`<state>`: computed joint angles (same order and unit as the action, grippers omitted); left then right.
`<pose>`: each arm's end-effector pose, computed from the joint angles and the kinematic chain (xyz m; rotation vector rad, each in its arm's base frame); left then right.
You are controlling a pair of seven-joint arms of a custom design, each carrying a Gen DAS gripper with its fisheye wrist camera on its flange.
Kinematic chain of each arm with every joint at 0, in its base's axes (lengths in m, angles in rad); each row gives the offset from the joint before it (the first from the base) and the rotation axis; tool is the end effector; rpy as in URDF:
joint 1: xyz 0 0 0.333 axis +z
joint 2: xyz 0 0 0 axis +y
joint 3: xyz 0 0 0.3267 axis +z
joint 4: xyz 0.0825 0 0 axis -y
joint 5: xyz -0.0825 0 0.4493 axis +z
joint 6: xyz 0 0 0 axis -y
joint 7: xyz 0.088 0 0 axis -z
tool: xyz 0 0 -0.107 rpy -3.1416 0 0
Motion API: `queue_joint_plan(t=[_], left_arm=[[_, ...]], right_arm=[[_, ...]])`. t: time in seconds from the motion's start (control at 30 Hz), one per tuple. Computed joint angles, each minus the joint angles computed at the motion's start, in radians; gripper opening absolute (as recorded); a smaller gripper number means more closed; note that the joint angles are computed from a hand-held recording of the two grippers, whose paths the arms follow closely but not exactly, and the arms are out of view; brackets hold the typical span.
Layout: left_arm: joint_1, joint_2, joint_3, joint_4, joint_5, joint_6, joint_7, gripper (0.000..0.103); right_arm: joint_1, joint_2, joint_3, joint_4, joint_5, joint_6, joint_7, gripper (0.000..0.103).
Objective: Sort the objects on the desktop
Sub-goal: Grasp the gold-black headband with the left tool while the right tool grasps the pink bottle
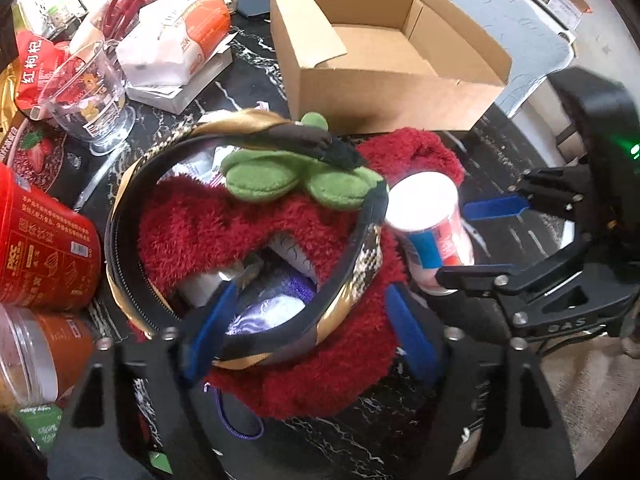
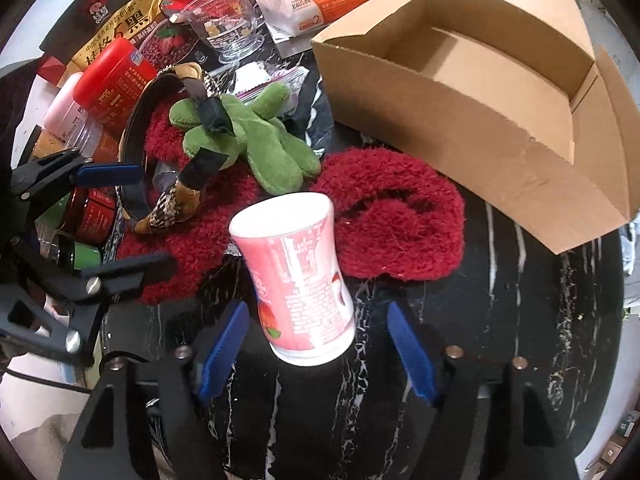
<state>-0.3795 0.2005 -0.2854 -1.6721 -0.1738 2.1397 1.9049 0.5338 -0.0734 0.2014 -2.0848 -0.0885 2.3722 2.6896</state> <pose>0.5637 -0.4339 0.5083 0.9961 -2.9144 0.5383 0.4595 0.4166 0.4779 -1.6137 2.2561 -0.0497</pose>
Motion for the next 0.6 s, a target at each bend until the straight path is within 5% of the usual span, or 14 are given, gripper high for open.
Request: queue_joint_plan(t=[0.43,0.6], left_arm=[[0.006,0.044,-0.012,0.037,-0.073,-0.007,0.086,0.037],[0.008,0.081,-0.012,0.061,-0.109,-0.038,0.091,0.035]], right_arm=[[-0.007,0.031,-0.009,0.001,0.052,0.048,-0.053,0.056],[-0.01,0.04,-0.01,0.001,0.052,0.061,-0.055,0.056]])
